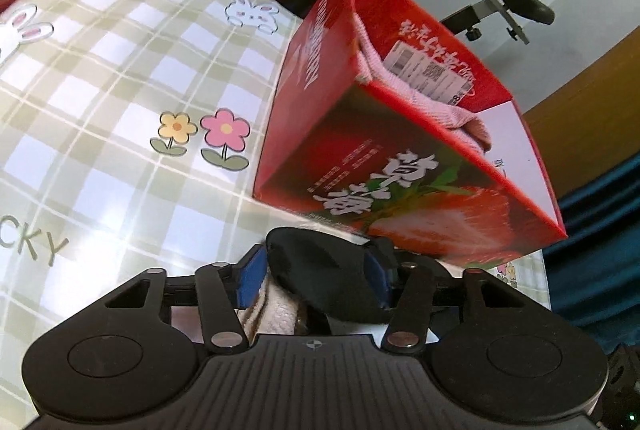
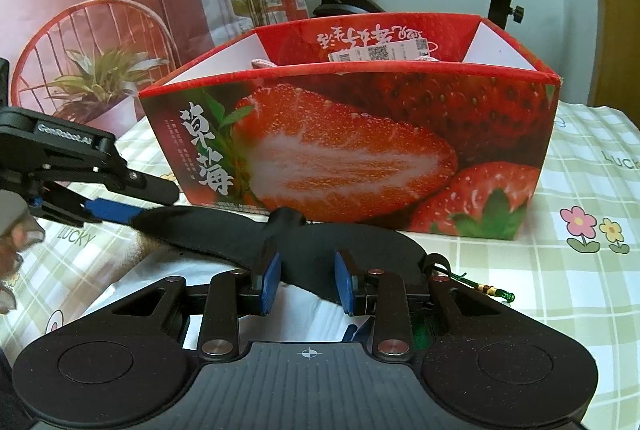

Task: Organize soft objects
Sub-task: 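Lower the left tool onto the black eye mask and close it, then close the right tool on the other end of the black eye mask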

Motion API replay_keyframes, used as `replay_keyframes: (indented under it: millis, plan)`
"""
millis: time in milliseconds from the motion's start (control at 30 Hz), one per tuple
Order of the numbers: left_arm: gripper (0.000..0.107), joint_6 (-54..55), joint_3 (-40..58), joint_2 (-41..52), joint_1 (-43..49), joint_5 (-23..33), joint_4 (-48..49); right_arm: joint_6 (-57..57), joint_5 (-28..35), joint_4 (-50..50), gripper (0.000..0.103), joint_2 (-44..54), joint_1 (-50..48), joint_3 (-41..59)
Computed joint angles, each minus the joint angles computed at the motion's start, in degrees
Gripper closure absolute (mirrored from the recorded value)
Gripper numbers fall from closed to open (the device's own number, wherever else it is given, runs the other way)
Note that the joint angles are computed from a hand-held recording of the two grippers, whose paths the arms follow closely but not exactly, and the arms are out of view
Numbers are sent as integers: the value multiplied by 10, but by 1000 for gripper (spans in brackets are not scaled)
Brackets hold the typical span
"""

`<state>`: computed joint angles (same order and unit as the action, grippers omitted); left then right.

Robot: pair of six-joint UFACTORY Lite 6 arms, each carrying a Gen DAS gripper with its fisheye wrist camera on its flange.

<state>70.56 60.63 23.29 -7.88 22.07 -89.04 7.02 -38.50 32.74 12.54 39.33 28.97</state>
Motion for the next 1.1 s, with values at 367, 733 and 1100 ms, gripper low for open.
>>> replay_keyframes:
  millis: [367,733,1100]
  plan:
    - [68,35,-39,-50,-21,-14,-10,2,-7,-1,73,-2,3,-6]
    - [94,309,-108,-63,-62,-64,-270,16,-12,-15,73,-8,1,-15]
    - [93,473,-119,-42,-77,-70,-410,46,3,-49,72,-52,-20,-45]
